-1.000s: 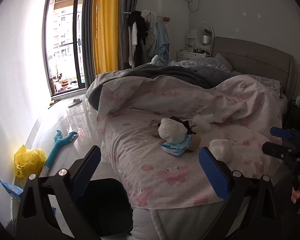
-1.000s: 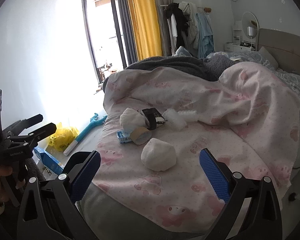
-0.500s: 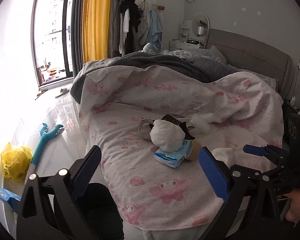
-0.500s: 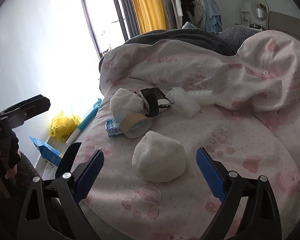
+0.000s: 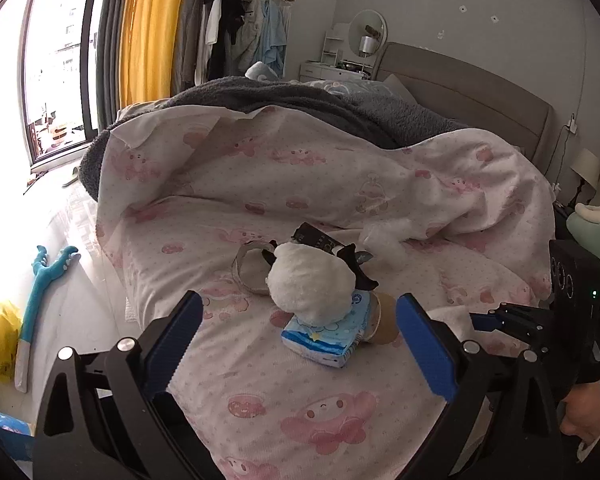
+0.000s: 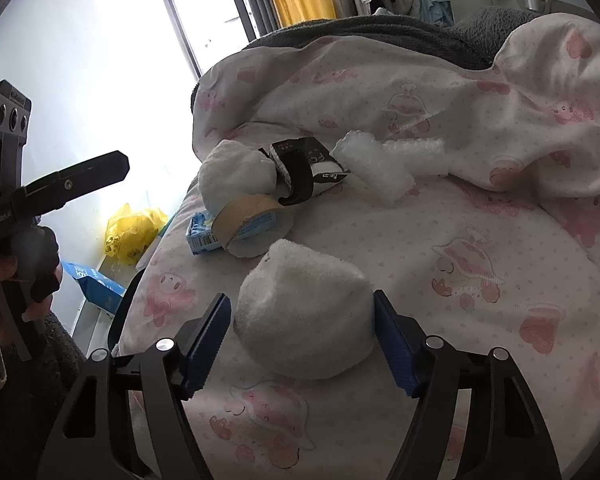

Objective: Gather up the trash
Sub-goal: 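Close the right tool on a white tissue ball while the left grasps another, then carry the tissue ball in the left tool over the teal bin and open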

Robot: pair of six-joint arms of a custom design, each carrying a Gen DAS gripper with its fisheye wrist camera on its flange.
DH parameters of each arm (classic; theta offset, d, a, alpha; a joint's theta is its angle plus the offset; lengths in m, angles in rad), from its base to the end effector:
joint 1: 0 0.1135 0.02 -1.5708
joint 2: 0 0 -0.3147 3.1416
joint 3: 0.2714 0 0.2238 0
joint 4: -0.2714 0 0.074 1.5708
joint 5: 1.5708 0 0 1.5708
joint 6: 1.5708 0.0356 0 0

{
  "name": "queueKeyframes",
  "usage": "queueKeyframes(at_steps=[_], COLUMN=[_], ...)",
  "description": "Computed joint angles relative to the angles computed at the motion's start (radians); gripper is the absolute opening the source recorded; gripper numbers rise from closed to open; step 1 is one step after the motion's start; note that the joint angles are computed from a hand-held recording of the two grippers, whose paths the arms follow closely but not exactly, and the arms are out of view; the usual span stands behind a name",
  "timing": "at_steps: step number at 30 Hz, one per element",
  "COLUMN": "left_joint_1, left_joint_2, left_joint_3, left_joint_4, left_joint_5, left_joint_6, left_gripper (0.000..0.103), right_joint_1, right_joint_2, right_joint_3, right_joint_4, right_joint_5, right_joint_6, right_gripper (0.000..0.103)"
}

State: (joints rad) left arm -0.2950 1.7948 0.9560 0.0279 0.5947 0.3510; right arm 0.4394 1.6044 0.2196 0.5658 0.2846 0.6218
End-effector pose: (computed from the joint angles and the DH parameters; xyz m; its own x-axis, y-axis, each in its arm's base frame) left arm 0.3290 -0.1208 0.2250 -0.4415 0.4318 -0.7865 0.8114 0.5664 -0.1445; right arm 0.1882 0.0774 0.1482 -0.6741 0.3009 -0.6746 0.1943 0.9533 0.2311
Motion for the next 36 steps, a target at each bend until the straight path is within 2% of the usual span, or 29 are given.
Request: queueKeyframes(at_steps=[4, 10, 13, 19, 20, 27, 29, 31, 32, 36], left_joint_1=[-0.02, -0.044, -0.062, -0.078, -0.078, -0.072, -0.069, -0.059, -0.056, -0.042], left_joint_2=[0.057, 0.115, 0.133, 0.184, 0.192, 0.246, 0.261, 0.273, 0.277, 0.27], left_joint_3=[0.044, 0.067, 0.075, 0.122, 0.133, 0.192, 0.216, 0.225, 0.226, 0.226], left_joint_4=[-0.021, -0.016, -0.005, -0.023, -0.03, -0.071, -0.099, -0.099, -0.097, -0.088], left_joint_5=[-0.003, -0.011, -0.011, -0.009, -0.006, 0.047, 0.052, 0.083, 0.092, 0.126], left_joint_6=[-0.001, 0.025, 0.019, -0.051, -0.067, -0.155, -0.174, -0.214, -0.221, -0.233], left_gripper=[0.098, 0.096, 0.088, 0.084, 0.08, 0.071, 0.061, 0.058, 0.051, 0.044], right_joint_1=[-0.021, -0.036, -0.036, -0.038, -0.044, -0.093, -0.088, -0.085, -0.089, -0.081], right_joint_2=[-0.008, -0.057, -0.106, -0.229, -0.243, -0.237, -0.232, -0.213, -0.203, -0.16], right_joint_3=[-0.014, -0.018, -0.008, 0.071, 0.089, 0.161, 0.199, 0.24, 0.262, 0.33], right_joint_4=[0.025, 0.025, -0.018, -0.2, -0.228, -0.267, -0.301, -0.323, -0.334, -0.355], right_joint_5=[-0.022, -0.018, -0.002, 0.05, 0.052, 0.016, 0.02, 0.026, 0.023, 0.033], right_joint_6=[-0.007, 0.005, 0.012, -0.017, -0.028, -0.057, -0.071, -0.093, -0.103, -0.124], right_gripper=[0.061, 0.057, 0.057, 0.057, 0.057, 0.057, 0.057, 0.057, 0.057, 0.057])
